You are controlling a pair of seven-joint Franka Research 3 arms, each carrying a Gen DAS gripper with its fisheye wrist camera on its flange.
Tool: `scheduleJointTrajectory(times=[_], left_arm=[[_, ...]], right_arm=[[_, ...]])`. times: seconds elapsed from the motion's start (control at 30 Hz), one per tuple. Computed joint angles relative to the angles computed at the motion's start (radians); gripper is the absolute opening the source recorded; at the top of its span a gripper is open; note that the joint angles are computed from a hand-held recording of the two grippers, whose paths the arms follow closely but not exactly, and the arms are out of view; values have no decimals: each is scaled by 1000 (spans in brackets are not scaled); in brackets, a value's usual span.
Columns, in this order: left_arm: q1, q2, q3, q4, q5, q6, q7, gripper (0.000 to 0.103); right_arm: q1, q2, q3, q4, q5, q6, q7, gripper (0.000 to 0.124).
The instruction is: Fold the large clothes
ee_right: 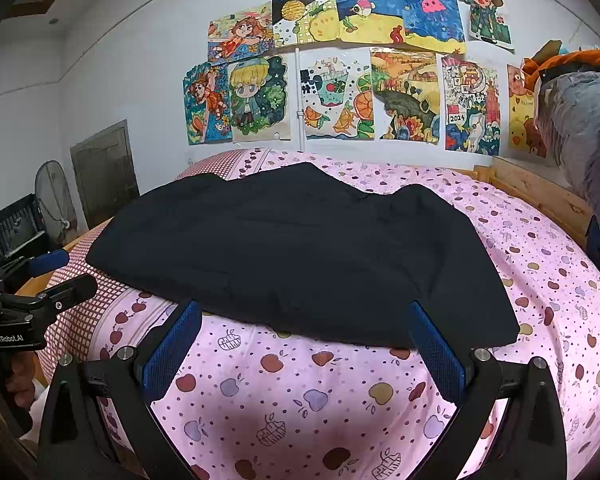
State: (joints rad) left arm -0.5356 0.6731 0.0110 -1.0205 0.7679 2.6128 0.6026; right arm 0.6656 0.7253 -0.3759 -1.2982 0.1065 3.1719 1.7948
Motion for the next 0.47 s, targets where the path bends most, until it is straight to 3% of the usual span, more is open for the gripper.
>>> scheduleJointTrajectory(times=[0.47], left_arm=[[1,9,-7,22,-27,-20,28,103]], right_arm=[[0,-6,2,-5,1,-4,-6,101]])
